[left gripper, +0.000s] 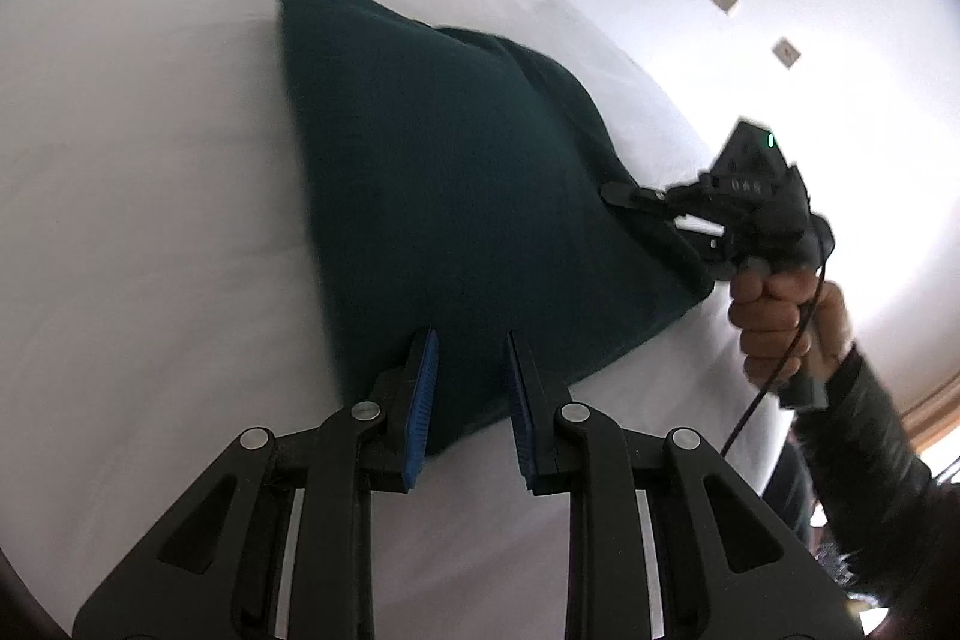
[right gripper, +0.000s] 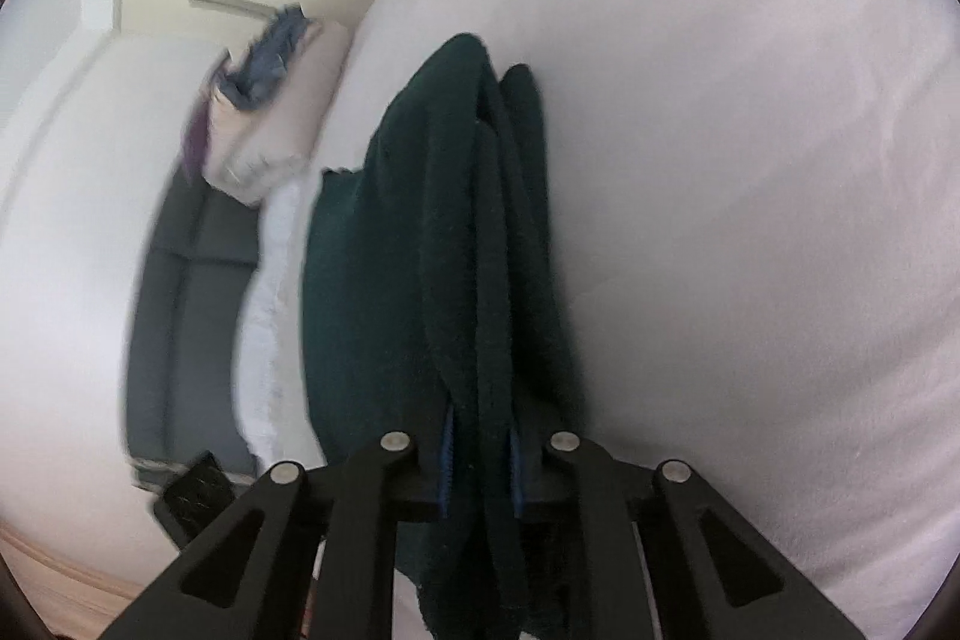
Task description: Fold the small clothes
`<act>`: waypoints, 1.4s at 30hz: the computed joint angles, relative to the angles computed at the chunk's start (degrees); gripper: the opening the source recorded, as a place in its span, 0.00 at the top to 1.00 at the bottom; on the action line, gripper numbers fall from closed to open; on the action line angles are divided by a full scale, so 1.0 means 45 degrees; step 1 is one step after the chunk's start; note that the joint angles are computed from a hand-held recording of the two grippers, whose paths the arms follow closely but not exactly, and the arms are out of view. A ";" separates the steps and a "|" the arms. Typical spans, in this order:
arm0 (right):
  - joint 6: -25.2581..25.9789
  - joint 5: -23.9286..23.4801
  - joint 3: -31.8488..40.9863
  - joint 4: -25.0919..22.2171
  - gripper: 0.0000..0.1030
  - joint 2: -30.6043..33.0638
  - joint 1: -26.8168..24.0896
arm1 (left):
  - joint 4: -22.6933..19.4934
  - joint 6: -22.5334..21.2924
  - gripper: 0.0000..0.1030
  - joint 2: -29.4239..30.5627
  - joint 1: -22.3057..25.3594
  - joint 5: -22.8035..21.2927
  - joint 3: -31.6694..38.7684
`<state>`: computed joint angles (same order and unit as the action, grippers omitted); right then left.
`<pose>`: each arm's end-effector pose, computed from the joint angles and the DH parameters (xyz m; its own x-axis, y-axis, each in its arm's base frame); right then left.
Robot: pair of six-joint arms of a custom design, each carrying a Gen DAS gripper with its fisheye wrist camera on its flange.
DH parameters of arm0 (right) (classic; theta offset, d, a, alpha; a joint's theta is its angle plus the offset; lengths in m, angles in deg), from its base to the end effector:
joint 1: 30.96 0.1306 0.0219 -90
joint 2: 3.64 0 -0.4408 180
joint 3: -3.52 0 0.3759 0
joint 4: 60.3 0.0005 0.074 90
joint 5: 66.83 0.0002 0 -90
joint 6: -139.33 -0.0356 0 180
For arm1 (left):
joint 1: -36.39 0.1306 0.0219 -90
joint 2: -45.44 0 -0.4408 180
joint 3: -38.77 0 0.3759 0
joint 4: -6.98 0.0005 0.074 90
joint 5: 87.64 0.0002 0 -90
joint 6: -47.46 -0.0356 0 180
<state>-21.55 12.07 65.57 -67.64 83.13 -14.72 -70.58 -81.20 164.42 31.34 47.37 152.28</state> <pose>0.4118 0.1266 0.3555 -0.5742 0.7984 -0.1810 0.3403 0.4339 0.8342 0.6168 -0.0803 0.3819 -0.6798 0.5034 -0.5333 0.7330 0.4894 -0.4724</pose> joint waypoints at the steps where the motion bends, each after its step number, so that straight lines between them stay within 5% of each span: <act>1: -0.0237 0.0054 -0.0185 0.0323 0.86 -0.0091 0.0027 | 0.0193 0.0388 0.79 -0.0097 0.0220 0.0103 -0.0011; 5: -0.0733 0.0677 -0.0224 0.0197 0.71 -0.0509 0.0317 | 0.1367 0.1504 0.79 -0.0544 0.0774 0.0174 -0.0323; 7: -0.0494 0.1302 0.0057 -0.0535 0.51 -0.0755 0.0530 | 0.1839 0.1181 0.79 -0.0859 0.0908 -0.0051 -0.0695; 12: -0.0212 0.2066 0.0876 -0.1996 0.51 -0.0802 0.0973 | 0.1785 0.0709 0.79 -0.0980 0.0933 -0.0124 -0.0713; 16: 0.0046 0.2717 0.1480 -0.3460 0.51 -0.0720 0.1427 | 0.2814 0.0603 0.79 -0.1529 0.0519 -0.0236 -0.1431; 19: -0.0100 0.3094 0.1352 -0.3432 0.51 -0.0923 0.1670 | 0.3289 0.0024 0.79 -0.1841 0.0329 -0.0838 -0.2072; 29: -0.0311 0.4346 0.1034 -0.3530 0.51 -0.1563 0.2019 | 0.4864 0.1689 0.79 -0.1790 -0.0259 -0.0208 -0.1262; 34: 0.0029 0.4127 0.1297 -0.3775 0.51 -0.1042 0.1981 | 0.5068 0.1839 0.79 -0.1282 -0.1087 -0.1010 -0.0845; 38: 0.0413 0.4464 0.1231 -0.4129 0.66 -0.0918 0.2068 | 0.4495 0.1489 0.79 -0.0821 -0.1474 -0.1934 -0.0884; 40: 0.0742 0.4684 0.1427 -0.4882 0.89 -0.0856 0.2112 | 0.4694 0.1462 0.79 -0.0903 -0.1473 -0.1863 -0.1222; 42: 0.0686 0.4711 0.1265 -0.4852 0.91 -0.0985 0.2067 | 0.4744 0.1522 0.79 -0.0950 -0.1476 -0.1829 -0.1305</act>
<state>-18.47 33.27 71.26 -89.48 78.69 -5.42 -49.24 -74.35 160.14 24.70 39.14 146.41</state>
